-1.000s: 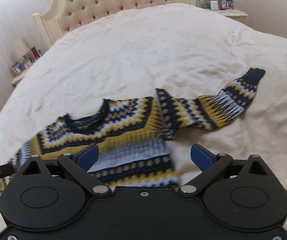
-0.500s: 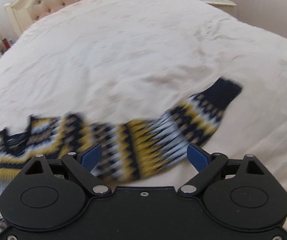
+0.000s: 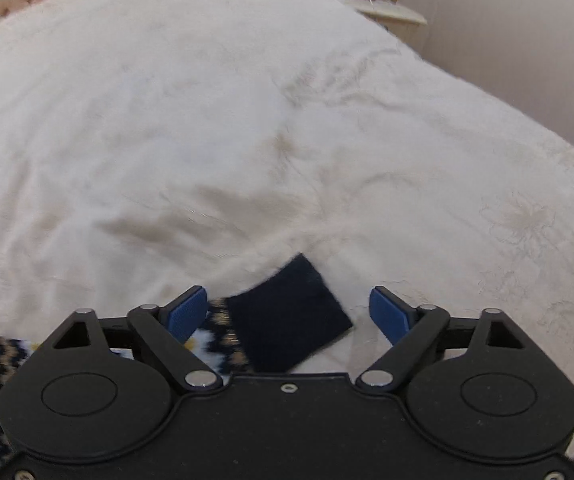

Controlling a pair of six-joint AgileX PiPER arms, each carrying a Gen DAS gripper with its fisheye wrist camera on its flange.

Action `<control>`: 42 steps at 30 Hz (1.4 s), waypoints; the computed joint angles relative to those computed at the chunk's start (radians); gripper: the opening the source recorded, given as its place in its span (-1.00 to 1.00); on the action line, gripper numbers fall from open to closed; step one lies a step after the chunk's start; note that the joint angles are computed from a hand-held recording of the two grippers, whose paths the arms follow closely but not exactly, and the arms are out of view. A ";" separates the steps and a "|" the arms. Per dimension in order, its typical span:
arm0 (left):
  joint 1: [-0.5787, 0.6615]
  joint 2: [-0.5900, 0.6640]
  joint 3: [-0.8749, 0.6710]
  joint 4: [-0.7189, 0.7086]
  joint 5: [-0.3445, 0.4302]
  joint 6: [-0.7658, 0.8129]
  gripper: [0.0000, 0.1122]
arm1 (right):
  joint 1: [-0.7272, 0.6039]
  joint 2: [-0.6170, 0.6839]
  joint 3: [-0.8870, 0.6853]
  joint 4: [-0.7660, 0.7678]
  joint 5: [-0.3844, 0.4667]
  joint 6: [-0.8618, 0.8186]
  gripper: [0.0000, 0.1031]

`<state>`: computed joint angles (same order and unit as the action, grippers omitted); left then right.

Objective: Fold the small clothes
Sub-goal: 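Move the right tool to the sleeve cuff and close on it, then carry the held sleeve across the sweater front with the right tool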

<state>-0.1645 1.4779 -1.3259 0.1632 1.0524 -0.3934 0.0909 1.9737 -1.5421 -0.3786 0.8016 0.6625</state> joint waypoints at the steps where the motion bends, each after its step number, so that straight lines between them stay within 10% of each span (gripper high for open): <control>1: -0.004 0.005 -0.004 0.003 0.002 -0.003 0.57 | -0.002 0.009 -0.002 0.003 -0.001 -0.016 0.56; 9: -0.023 0.025 -0.017 -0.003 0.003 0.003 0.57 | -0.026 0.003 0.004 0.125 -0.027 -0.183 -0.63; 17: 0.010 -0.005 0.020 -0.040 -0.028 0.053 0.57 | -0.055 -0.179 0.104 0.258 -0.101 -0.192 -0.70; 27: 0.131 -0.050 0.086 -0.173 -0.096 0.197 0.57 | -0.019 -0.388 0.006 0.192 0.039 -0.112 -0.73; 42: 0.418 -0.108 0.174 -0.331 -0.091 0.520 0.57 | 0.374 -0.091 -0.443 0.261 0.064 -0.046 -0.73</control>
